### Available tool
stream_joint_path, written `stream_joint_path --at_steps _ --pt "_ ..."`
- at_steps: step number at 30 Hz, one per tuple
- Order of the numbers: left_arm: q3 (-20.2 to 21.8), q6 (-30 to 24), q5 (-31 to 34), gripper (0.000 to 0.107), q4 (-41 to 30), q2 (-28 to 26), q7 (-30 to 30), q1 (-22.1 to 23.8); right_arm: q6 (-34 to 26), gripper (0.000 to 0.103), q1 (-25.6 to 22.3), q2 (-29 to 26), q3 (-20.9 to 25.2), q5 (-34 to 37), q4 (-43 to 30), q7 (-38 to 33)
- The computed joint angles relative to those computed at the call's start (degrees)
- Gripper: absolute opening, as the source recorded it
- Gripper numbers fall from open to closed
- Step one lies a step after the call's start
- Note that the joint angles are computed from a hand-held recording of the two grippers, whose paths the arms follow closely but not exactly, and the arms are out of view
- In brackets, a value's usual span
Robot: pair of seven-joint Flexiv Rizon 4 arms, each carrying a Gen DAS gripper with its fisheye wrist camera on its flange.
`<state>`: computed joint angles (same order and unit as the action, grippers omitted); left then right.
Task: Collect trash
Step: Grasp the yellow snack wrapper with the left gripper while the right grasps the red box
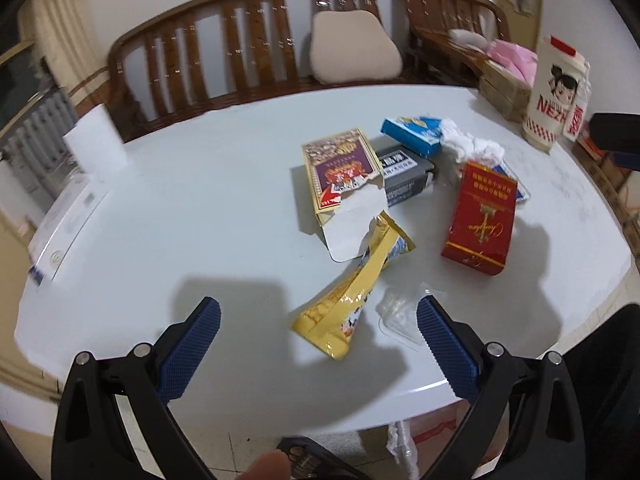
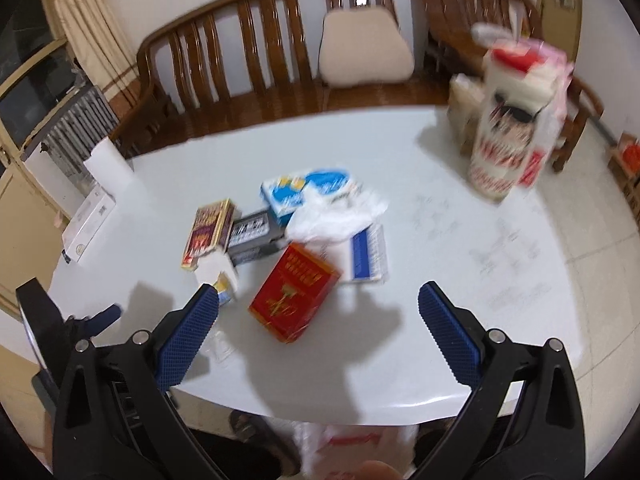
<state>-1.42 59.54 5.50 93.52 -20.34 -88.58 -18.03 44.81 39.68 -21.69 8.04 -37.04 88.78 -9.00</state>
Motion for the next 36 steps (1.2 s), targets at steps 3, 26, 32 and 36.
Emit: stream_joint_path --at_steps 3,26,32,36 --pt "-2.74 0.97 -5.13 0.096 0.69 -1.05 6.09 2.69 -1.34 0.098 -0.32 -3.47 1.06 5.36 -4.23 -2.11" --pt "-3.71 -7.26 -13.08 0.063 -5.84 -7.73 19.04 3.33 -7.03 0.097 1.4 -14.95 -0.44 18.51 -19.45 -4.13" --pt "-4.4 -6.17 -14.31 0.057 -5.23 -7.79 20.17 3.59 -8.1 0.096 1.63 -16.83 -1.06 19.09 -21.44 -3.73" --pt "-4.86 -4.79 -15.2 0.04 -4.14 -7.34 21.08 3.6 -9.97 0.087 1.98 -18.23 -1.42 19.31 -23.1 -3.5"
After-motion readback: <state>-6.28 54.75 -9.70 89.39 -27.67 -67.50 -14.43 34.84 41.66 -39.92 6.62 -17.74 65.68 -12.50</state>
